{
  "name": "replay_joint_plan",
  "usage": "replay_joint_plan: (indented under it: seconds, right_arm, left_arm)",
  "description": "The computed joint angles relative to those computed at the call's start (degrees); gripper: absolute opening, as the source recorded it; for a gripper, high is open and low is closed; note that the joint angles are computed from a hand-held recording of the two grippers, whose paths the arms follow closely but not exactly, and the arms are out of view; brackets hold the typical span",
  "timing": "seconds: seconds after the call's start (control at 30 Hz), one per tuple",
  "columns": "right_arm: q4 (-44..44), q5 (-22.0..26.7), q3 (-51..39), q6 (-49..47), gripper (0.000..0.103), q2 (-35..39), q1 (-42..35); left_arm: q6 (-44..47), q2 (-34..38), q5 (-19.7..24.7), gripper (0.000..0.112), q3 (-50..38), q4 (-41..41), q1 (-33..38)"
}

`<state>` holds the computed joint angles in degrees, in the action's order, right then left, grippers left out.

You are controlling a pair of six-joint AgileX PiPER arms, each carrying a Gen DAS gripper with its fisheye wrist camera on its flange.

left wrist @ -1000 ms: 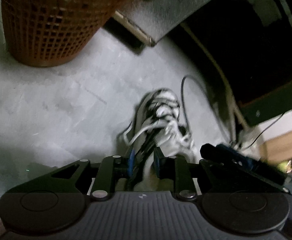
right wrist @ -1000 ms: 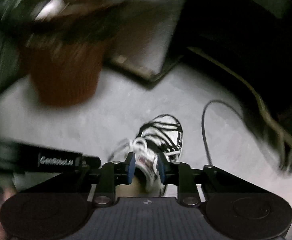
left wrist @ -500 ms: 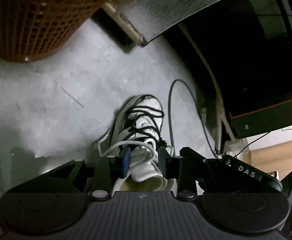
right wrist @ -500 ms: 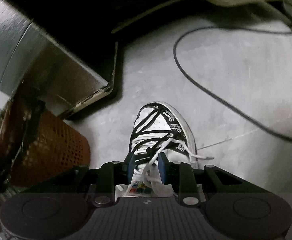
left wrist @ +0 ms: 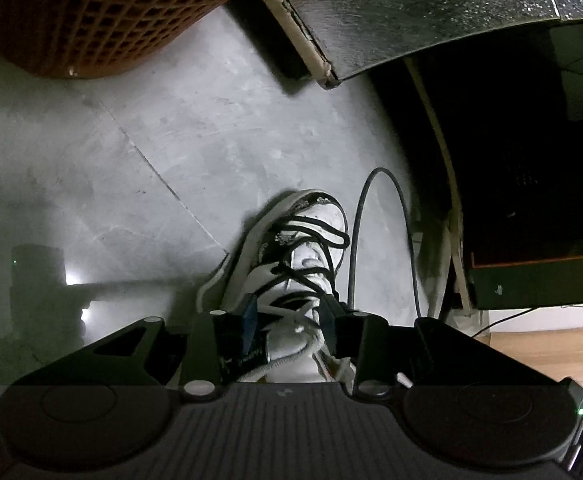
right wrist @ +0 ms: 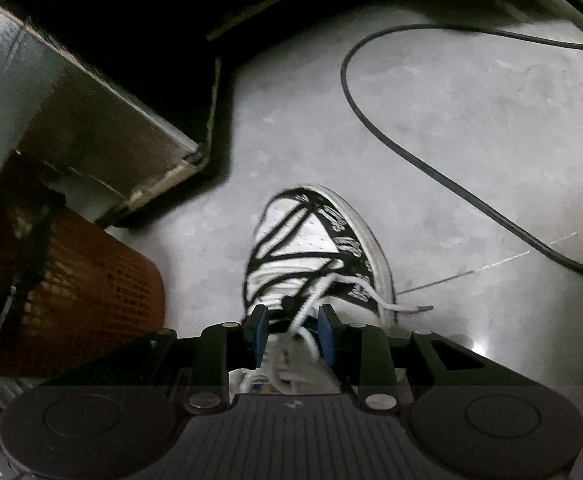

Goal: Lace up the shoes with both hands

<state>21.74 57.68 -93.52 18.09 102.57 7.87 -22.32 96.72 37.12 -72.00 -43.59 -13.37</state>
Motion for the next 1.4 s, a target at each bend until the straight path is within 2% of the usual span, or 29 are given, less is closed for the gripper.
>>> replay_joint_plan:
  seconds: [0.07, 0.1, 0.13, 0.17, 0.2, 0.27, 0.33, 0.47, 0.53, 0.63, 0.8, 0.93, 1.07, 1.13, 1.23, 1.4]
  right_arm:
    - [0.09, -0.94, 0.98, 0.26, 0.032, -0.22, 0.12]
    - [-0.32, -1.17, 1.10, 0.40, 0.029, -0.29, 0.27]
    - [-1.35, -0.87, 0.76, 0.74, 0.021, -0.19, 0.60]
    - [-1.63, -1.14, 0.91, 0.39, 0.019, -0.40, 0.74]
    - [-1.80, -1.51, 1.14, -0.04, 0.015, -0.67, 0.84]
    - [-2.03, -2.76, 2.15, -0.47, 0.010, -1.51, 1.06]
    - [-1.87, -5.23, 4.61, 0.19, 0.007, -3.10, 1.13]
    - [7.92, -17.55, 16.71, -1.00, 0.004, -10.55, -0.98]
    - [9.24, -17.82, 17.50, -1.19, 0.004, -11.41, -1.35]
    - [14.43, -19.05, 19.72, -5.10, 0.004, -12.76, -2.17]
    - [28.88, -21.47, 26.04, -13.98, 0.004, -15.33, -4.43]
    - [33.65, -21.94, 28.52, -15.80, 0.004, -16.78, -5.42]
    - [36.93, -20.65, 28.41, -19.15, 0.004, -16.66, -5.83]
    - [40.61, -20.66, 28.88, -22.26, 0.004, -16.79, -5.87]
    - [41.69, -19.62, 28.08, -23.62, 0.004, -16.96, -6.06]
    - [45.73, -19.81, 29.61, -25.45, 0.004, -17.59, -6.96]
  left_arm:
    - [-0.60, 0.57, 0.30, 0.036, -1.07, 1.35, -0.33]
    - [-0.63, 0.64, 0.16, 0.030, -1.36, 1.84, -0.50]
    - [-0.66, 0.72, 0.02, 0.011, -1.65, 2.33, -0.67]
    - [-0.13, 0.23, -1.25, 0.001, -1.45, 3.41, -1.24]
    - [-0.45, -0.31, -2.34, 0.000, -1.43, 5.77, -2.01]
    - [-2.00, -0.66, -2.20, 0.000, -2.11, 9.63, -3.11]
    - [-1.11, -2.22, -5.10, 0.000, 0.29, 7.29, -3.17]
    - [1.27, -5.08, -9.50, 0.000, 4.23, 0.96, -2.50]
    - [3.18, -4.98, -8.99, 0.000, 4.28, -2.57, -1.72]
    - [2.34, -4.87, -7.39, 0.000, 3.82, -0.93, -1.69]
    - [-0.95, -5.92, -6.97, 0.003, 5.49, 1.39, -2.00]
    - [-1.82, -5.31, -4.03, 0.007, 4.47, 4.71, -2.33]
    - [-1.88, -5.43, -3.92, 0.011, 4.76, 4.23, -1.96]
    - [-1.65, -5.77, -4.45, 0.016, 5.14, 3.64, -1.68]
    - [-0.52, -6.12, -5.40, 0.022, 5.81, 1.89, -1.29]
    - [-1.31, -6.18, -5.02, 0.025, 5.75, 2.47, -1.12]
